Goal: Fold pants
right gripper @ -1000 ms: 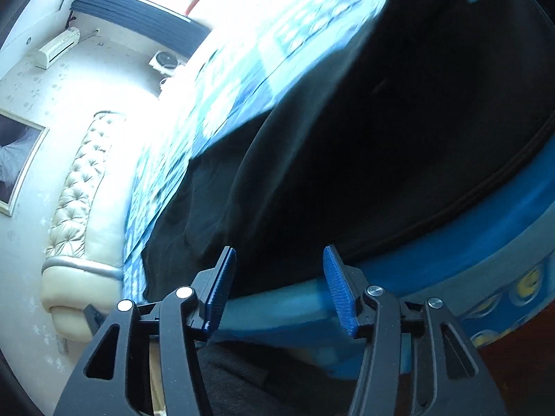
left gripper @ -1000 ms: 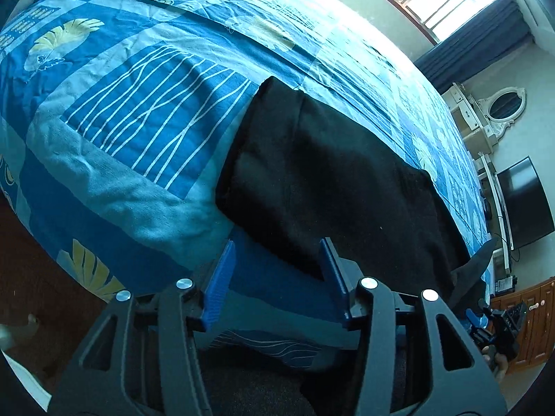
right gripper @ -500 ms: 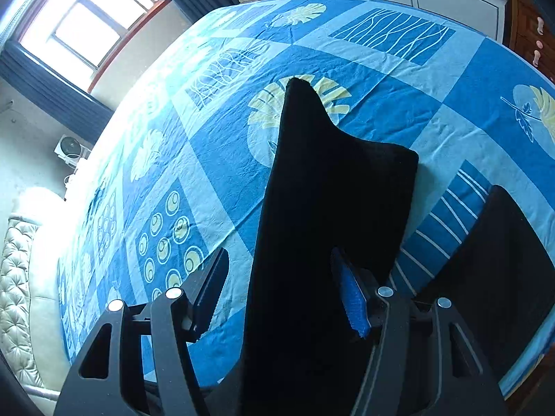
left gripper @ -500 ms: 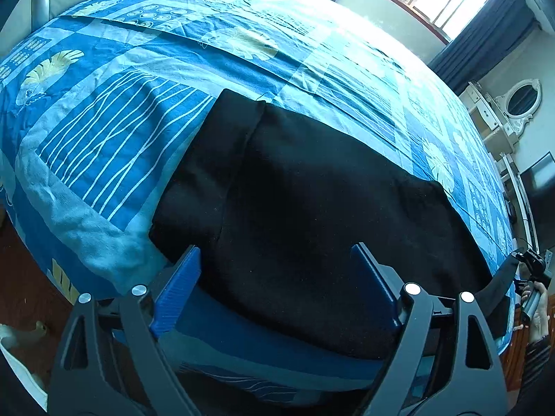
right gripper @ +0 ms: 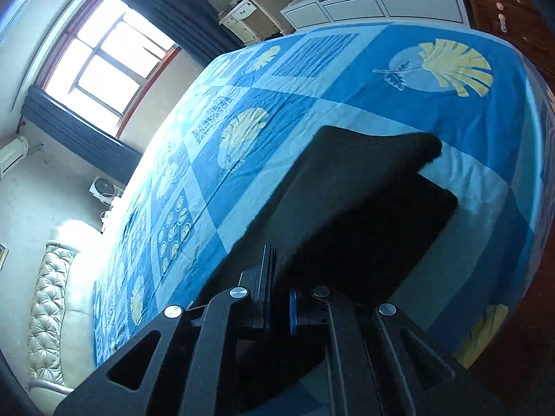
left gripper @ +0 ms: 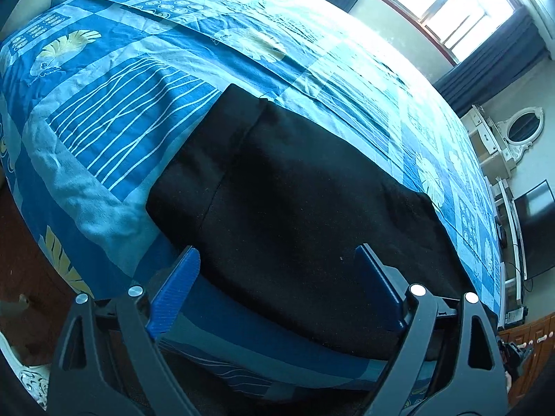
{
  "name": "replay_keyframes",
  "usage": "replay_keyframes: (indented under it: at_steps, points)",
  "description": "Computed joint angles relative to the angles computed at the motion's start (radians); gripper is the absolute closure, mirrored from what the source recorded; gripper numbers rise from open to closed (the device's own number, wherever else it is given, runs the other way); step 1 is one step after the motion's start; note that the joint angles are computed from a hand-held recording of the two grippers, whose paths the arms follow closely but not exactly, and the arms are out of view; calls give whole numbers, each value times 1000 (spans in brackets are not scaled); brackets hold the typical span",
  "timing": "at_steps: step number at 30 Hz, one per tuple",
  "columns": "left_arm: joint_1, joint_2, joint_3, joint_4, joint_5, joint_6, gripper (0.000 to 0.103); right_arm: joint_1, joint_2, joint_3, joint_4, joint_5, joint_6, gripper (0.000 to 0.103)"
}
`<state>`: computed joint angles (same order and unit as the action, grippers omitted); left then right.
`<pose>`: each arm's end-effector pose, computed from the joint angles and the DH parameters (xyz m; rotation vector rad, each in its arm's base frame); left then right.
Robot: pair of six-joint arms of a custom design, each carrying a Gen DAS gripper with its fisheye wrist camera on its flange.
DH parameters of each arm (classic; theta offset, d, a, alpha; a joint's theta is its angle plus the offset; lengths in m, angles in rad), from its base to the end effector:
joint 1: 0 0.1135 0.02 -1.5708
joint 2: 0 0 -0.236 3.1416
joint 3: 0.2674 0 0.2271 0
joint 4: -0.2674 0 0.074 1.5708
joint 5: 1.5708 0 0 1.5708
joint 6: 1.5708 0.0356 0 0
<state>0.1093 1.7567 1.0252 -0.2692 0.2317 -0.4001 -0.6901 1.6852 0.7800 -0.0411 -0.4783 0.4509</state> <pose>0.3243 0.0274 0.1523 -0.5652 2.5205 -0.4069 0.2350 -0.1727 0.1271 1.1496 2.1451 0.4939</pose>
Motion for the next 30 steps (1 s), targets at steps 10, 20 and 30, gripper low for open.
replay_keyframes:
  at_steps: [10, 20, 30]
  points:
    - [-54, 31, 21, -8, -72, 19, 13, -110, 15, -7, -50, 8, -155, 66]
    - [-69, 49, 34, -24, -103, -25, 12, -103, 298, 479, -183, 140, -373, 59]
    - [-74, 82, 34, -36, -113, -66, 12, 6, 546, 811, -429, 208, -549, 82]
